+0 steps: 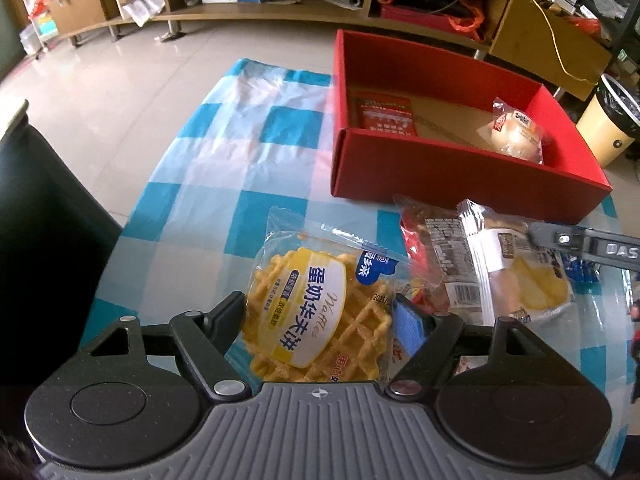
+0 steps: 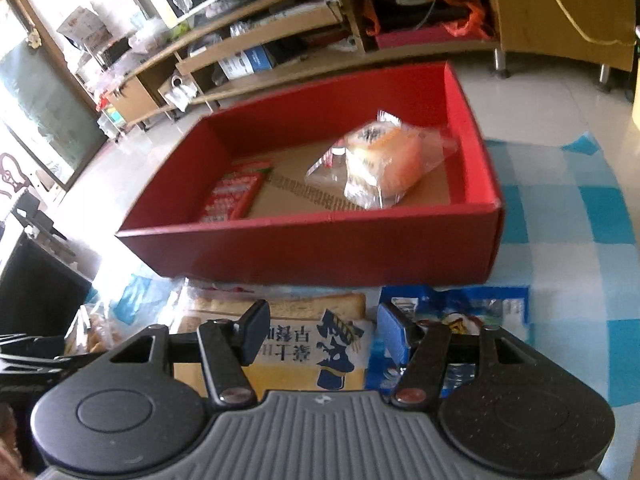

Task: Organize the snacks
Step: 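Grasp the yellow waffle packet with the left gripper while the right gripper grasps the HORSH toast bag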

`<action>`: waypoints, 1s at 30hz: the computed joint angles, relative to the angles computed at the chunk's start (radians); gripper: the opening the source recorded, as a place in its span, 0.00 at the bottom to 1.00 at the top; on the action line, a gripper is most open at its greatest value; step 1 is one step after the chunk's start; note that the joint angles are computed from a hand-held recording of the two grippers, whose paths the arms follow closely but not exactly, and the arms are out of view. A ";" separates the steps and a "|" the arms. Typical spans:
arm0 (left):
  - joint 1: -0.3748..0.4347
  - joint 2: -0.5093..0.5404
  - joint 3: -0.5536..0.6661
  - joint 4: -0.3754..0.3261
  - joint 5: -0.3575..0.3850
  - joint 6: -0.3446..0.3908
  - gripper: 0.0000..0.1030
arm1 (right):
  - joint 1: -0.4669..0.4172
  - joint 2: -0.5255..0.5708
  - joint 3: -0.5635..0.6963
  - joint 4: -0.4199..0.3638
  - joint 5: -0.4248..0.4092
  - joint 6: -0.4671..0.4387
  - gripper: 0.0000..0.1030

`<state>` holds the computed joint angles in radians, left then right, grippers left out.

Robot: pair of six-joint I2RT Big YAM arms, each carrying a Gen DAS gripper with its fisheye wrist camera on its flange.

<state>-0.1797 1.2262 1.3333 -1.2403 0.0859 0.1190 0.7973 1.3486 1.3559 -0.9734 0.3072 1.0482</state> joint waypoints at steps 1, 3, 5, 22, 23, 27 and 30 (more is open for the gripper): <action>0.000 0.003 0.000 -0.004 -0.001 -0.001 0.79 | -0.003 -0.003 -0.010 0.018 -0.023 0.012 0.58; 0.004 0.014 0.008 -0.017 0.008 -0.001 0.79 | -0.012 -0.031 -0.038 0.047 -0.110 0.083 0.59; 0.013 0.024 0.017 -0.032 0.027 -0.006 0.79 | -0.010 -0.071 -0.074 0.079 -0.191 0.151 0.61; 0.017 0.032 0.026 -0.045 0.026 -0.018 0.80 | 0.104 0.103 0.163 -0.101 -0.001 -0.631 0.63; 0.020 0.033 0.027 -0.045 0.030 -0.017 0.80 | 0.086 0.097 0.157 -0.089 -0.042 -0.647 0.64; 0.036 0.044 0.035 -0.062 0.058 -0.016 0.80 | 0.029 0.052 0.110 -0.054 -0.184 -0.609 0.64; 0.044 0.045 0.041 -0.067 0.081 0.003 0.80 | 0.015 0.014 0.077 0.001 -0.279 -0.599 0.64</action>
<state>-0.1359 1.2709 1.3739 -1.3078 0.1664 0.1220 0.8125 1.3627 1.4326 -0.9727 0.0287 0.4492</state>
